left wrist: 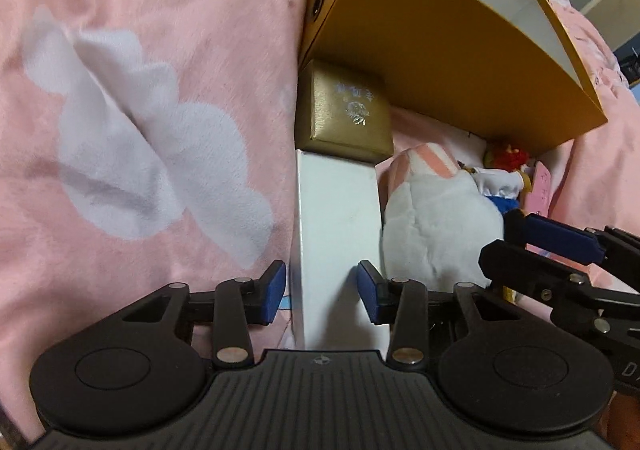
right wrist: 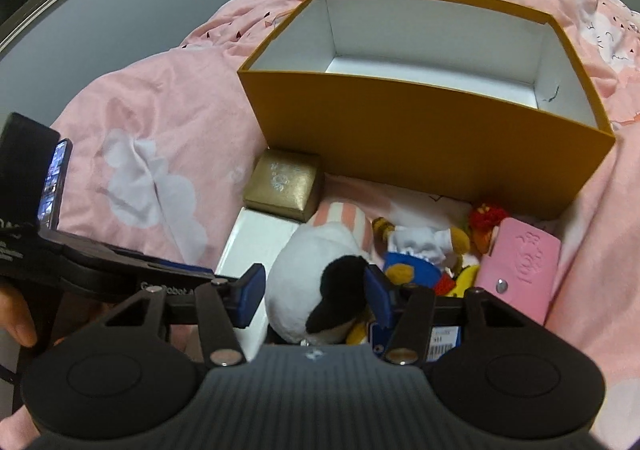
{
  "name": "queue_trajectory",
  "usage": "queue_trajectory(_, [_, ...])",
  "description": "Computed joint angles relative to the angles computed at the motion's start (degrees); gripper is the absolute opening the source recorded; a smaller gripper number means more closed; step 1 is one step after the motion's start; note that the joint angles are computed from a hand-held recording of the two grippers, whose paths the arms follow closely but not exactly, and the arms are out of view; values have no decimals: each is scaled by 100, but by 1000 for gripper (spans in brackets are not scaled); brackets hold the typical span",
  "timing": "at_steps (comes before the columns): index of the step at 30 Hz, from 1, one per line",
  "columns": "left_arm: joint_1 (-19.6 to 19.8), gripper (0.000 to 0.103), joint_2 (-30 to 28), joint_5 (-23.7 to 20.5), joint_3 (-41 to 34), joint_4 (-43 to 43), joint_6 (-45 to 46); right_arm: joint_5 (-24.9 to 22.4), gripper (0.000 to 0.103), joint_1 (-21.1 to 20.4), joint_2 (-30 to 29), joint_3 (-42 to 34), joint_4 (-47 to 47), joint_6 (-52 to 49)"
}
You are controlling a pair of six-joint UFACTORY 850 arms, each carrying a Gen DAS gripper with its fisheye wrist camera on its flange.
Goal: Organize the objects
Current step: 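Grasp the white tube with the left tool while the right tool reaches the gold box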
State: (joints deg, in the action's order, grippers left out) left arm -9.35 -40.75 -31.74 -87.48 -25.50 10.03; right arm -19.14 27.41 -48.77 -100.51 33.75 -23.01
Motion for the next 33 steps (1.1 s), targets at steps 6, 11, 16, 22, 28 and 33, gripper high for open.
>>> queue_trajectory(6, [70,64,-206,-251,-132,-625,395,-353,57,-66,-261,-336,-223,389])
queue_trajectory(11, [169,60,-356,-341,-255,-1081,761,-409,57,-81,-324,-413,-191,457])
queue_trajectory(16, [152,46,-137,-52,17,-1199,960,-345,57,-64,-268,-333,-260,529])
queue_trajectory(22, [14,33,184,508,333,-1070,1107,-83,57,-31,-112,-133,-481,685])
queue_trajectory(28, [-134,31,457,1031,507,-364,839,95,57,-29,-37,-102,-361,353])
queue_trajectory(33, [-46,30,770,1365,740,-627,1140,-231,57,-63,-324,-676,-87,136])
